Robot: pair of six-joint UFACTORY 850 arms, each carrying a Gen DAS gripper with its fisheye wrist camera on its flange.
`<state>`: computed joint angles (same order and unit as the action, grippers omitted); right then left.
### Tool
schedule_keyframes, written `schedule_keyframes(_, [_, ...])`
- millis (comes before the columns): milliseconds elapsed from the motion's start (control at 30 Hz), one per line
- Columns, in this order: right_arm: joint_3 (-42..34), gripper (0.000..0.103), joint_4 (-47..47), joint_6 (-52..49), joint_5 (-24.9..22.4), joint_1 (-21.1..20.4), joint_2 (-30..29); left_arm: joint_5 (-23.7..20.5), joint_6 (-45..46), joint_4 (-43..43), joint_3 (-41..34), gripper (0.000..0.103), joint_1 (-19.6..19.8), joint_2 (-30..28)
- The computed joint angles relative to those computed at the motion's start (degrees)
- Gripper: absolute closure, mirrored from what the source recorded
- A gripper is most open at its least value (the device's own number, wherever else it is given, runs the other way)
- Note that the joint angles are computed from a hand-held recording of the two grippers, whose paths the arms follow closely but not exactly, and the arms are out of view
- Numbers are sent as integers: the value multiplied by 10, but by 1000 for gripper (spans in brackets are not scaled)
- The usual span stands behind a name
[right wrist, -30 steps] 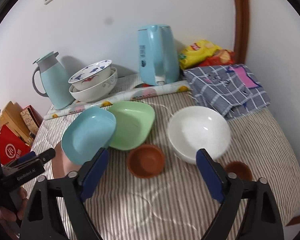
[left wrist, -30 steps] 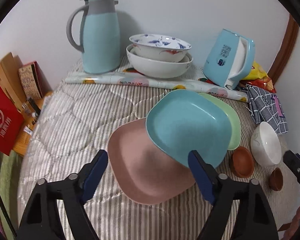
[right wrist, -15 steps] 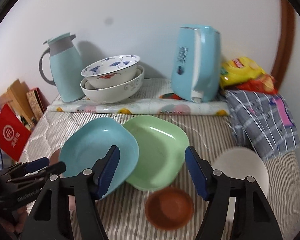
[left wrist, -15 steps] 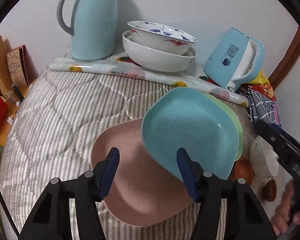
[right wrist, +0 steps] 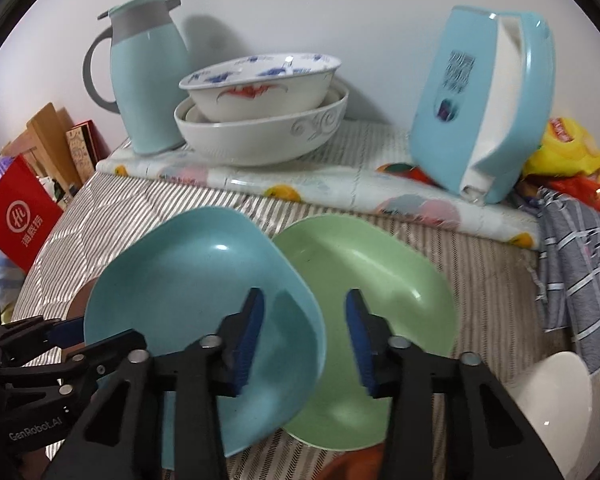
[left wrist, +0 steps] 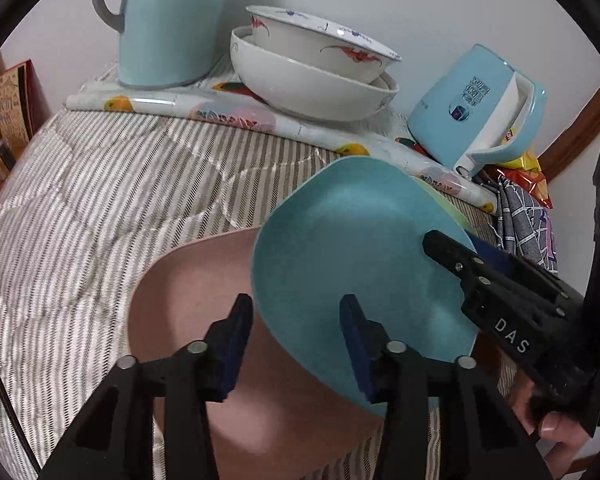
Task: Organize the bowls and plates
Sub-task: 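Move both grippers forward to the rim of the blue square plate, then close both grippers on the blue plate rim and lift it off the pink plate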
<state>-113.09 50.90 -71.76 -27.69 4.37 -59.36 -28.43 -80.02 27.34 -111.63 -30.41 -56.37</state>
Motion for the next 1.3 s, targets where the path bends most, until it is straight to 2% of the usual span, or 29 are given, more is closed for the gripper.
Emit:
schedule_keyframes(33, [-6, 83, -8, 10, -6, 0, -4, 0, 5, -6, -2, 69, 1, -2])
schedule_keyframes(233, [28, 86, 33, -13, 18, -3, 10, 20, -22, 11, 13, 78, 2, 7])
schedule_keyframes(433, [81, 93, 115, -53, 7, -19, 45, 29, -65, 53, 41, 82, -2, 29])
schedule_keyframes(900, [225, 96, 270, -181, 8, -34, 142, 42, -182, 159, 133, 86, -23, 98])
schedule_keyframes(1300, [312, 96, 344, -251, -4, -31, 193, 51, -265, 223, 216, 86, -31, 151])
